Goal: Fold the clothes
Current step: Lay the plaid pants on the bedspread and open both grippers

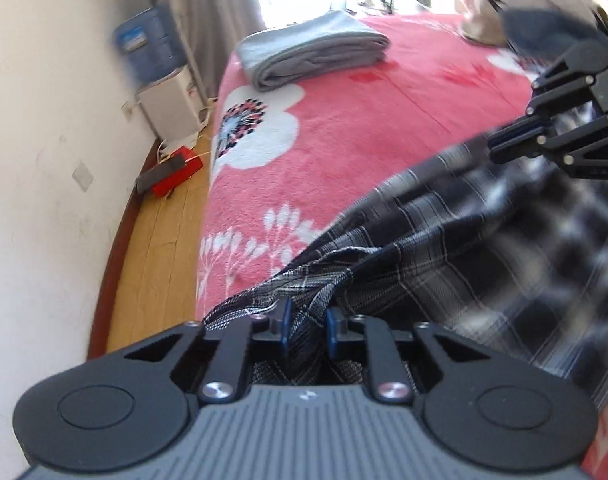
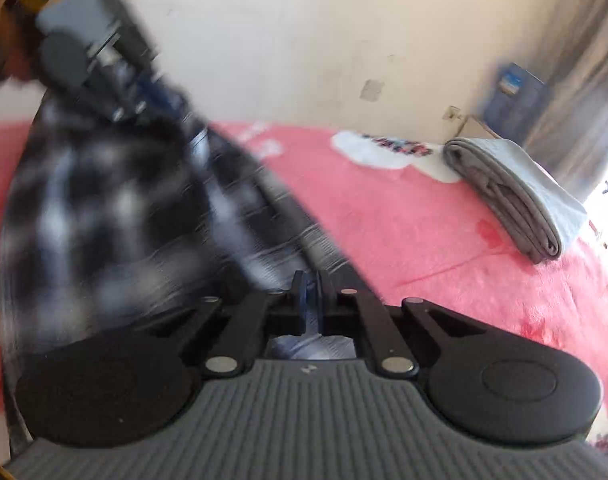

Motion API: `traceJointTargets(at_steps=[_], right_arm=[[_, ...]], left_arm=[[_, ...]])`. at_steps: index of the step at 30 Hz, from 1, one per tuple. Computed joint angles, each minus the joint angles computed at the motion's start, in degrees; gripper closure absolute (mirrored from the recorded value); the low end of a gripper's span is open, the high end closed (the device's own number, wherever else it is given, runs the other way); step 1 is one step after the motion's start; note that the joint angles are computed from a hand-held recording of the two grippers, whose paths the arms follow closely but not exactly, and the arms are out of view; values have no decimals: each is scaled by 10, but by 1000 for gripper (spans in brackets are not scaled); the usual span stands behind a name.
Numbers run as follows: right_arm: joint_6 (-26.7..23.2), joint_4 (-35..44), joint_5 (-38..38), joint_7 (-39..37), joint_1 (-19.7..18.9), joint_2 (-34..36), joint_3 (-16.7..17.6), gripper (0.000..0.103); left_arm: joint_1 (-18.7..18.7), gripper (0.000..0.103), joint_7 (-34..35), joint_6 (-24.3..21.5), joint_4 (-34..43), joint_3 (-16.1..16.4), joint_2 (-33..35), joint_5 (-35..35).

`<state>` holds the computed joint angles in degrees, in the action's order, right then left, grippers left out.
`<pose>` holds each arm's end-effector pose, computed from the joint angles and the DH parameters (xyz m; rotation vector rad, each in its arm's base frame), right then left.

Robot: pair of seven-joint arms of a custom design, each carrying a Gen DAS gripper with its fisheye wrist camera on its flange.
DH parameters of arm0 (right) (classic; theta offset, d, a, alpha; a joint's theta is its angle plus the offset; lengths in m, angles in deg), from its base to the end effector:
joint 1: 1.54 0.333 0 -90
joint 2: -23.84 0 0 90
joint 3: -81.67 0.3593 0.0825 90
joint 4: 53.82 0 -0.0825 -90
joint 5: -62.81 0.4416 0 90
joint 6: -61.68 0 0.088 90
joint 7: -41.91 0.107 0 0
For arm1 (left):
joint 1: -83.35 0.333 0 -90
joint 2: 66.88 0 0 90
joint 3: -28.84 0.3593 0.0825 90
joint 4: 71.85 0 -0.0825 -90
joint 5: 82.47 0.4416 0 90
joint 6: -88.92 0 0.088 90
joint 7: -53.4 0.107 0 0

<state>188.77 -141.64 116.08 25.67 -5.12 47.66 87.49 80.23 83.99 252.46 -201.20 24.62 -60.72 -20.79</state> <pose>0.7783 0.0437 0.4770 -2.2898 0.2083 -0.4246 0.5857 -0.1230 0.3517 -1.7190 1.8318 -0.4092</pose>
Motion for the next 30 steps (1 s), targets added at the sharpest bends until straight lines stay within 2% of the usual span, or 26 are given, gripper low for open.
traceJointTargets(at_steps=[3, 5, 8, 9, 10, 12, 15, 18, 20, 21, 22, 23, 25, 30], right_arm=[[-20, 46, -9, 51, 2, 34, 0, 100], [-61, 76, -32, 79, -1, 51, 0, 100], [-149, 118, -39, 107, -19, 73, 9, 97], [-170, 128, -41, 113, -22, 79, 11, 91], [-177, 131, -42, 116, -22, 81, 12, 81], [-184, 140, -47, 120, -18, 89, 13, 70], [-219, 181, -68, 142, -12, 117, 15, 62], [-269, 230, -94, 165, -7, 147, 18, 62], [-262, 222, -103, 156, -3, 142, 19, 64], [-247, 207, -103, 148, -2, 132, 19, 70], [-232, 191, -99, 138, -2, 123, 21, 89], [-218, 176, -88, 127, -4, 113, 24, 97], [-190, 147, -63, 103, -8, 95, 28, 101], [-119, 86, -10, 48, -4, 61, 31, 101]], left_arm=[[1, 87, 12, -2, 3, -1, 6, -17], [3, 86, 49, 0, 0, -4, 8, -38], [2, 80, 67, 9, -10, -2, 2, -46], [1, 79, 69, 9, -12, -1, 2, -45], [0, 78, 68, 8, -13, -1, 1, -43], [-4, 77, 64, 1, -12, -1, 1, -28], [-11, 76, 50, -14, -9, -1, 2, 7], [-16, 76, 30, -28, -8, -3, 1, 35], [-18, 75, 16, -35, -9, -5, 0, 51], [-18, 75, 9, -39, -9, -6, 0, 61], [-19, 75, 2, -43, -8, -7, 1, 69], [-20, 75, -4, -46, -7, -7, 2, 76], [-20, 74, -13, -49, -7, -9, 1, 86], [-22, 72, -24, -62, -7, -13, 0, 106]])
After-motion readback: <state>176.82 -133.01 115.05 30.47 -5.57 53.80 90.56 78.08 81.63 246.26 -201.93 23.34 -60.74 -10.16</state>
